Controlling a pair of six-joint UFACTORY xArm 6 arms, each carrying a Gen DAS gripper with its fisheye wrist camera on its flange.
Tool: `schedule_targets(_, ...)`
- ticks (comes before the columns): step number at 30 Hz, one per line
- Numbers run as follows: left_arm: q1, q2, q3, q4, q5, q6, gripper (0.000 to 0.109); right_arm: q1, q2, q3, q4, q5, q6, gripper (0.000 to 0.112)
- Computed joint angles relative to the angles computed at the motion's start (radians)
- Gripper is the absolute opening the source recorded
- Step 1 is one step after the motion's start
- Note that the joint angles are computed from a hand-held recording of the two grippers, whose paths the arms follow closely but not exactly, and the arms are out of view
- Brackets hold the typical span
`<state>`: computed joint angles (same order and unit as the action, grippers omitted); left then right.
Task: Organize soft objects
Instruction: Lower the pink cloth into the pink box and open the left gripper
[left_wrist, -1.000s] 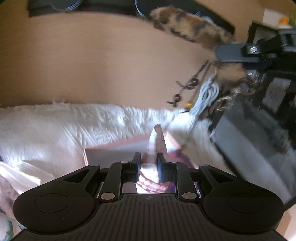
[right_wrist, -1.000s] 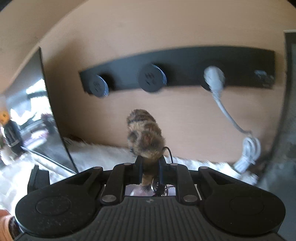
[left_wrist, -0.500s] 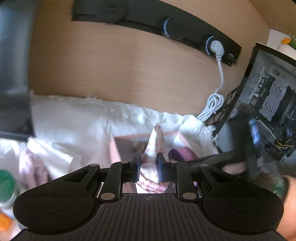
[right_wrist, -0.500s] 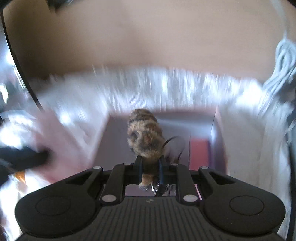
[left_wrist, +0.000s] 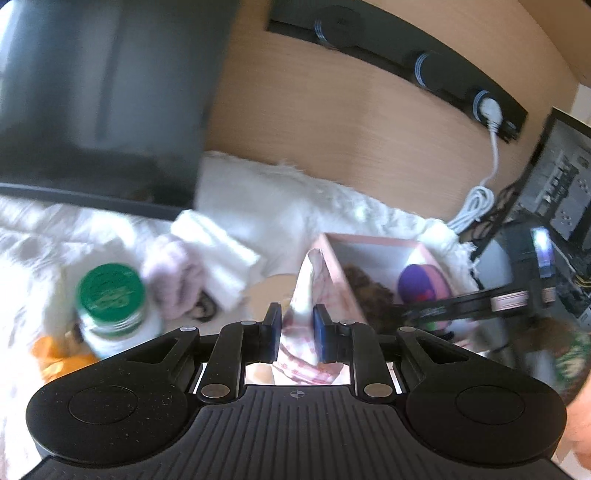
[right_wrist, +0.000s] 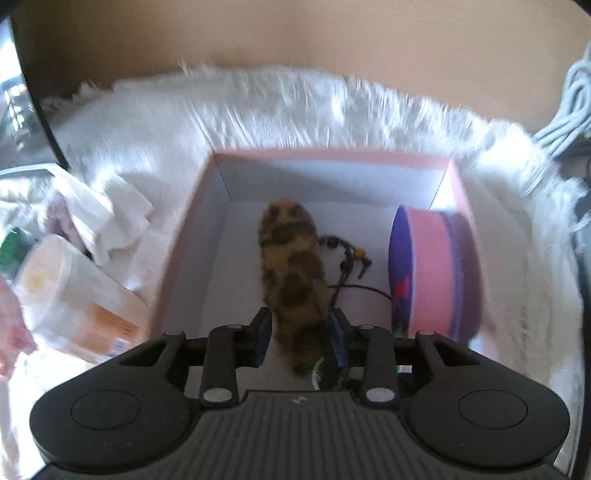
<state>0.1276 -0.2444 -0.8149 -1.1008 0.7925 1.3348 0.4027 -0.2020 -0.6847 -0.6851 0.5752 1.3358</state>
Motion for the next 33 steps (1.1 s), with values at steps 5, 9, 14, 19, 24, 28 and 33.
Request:
schedule_targets(5,0.071,0.031,-0.027,-0.007,0.006,0.012,0.021,0.121,-0.095,-0.051,-0.134,0.181,0.079,0.04)
schedule_targets(9,0.125,0.065,-0.054,-0.034,-0.001,0.04,0.021,0.19,-0.107,-0.134,-0.239,0.245,0.155,0.042)
schedule_targets(14,0.195,0.098,-0.095,-0.073,0.003,0.087,0.021,0.236,-0.042,-0.28,-0.354,0.224,0.205,0.043)
schedule_targets(19,0.266,0.148,-0.165,-0.068,0.037,0.104,0.021,0.244,0.075,-0.428,-0.384,0.145,0.199,0.043)
schedule_targets(24,0.334,0.192,-0.224,-0.083,0.13,0.13,0.021,0.238,0.172,-0.526,-0.345,0.057,0.172,0.043)
schedule_targets(28,0.355,0.228,-0.248,-0.077,0.156,0.126,0.021,0.251,0.208,-0.546,-0.325,0.051,0.125,0.043)
schedule_targets(33,0.385,0.315,-0.34,-0.053,0.344,-0.046,0.021,0.246,0.194,-0.511,-0.28,0.027,0.057,0.043)
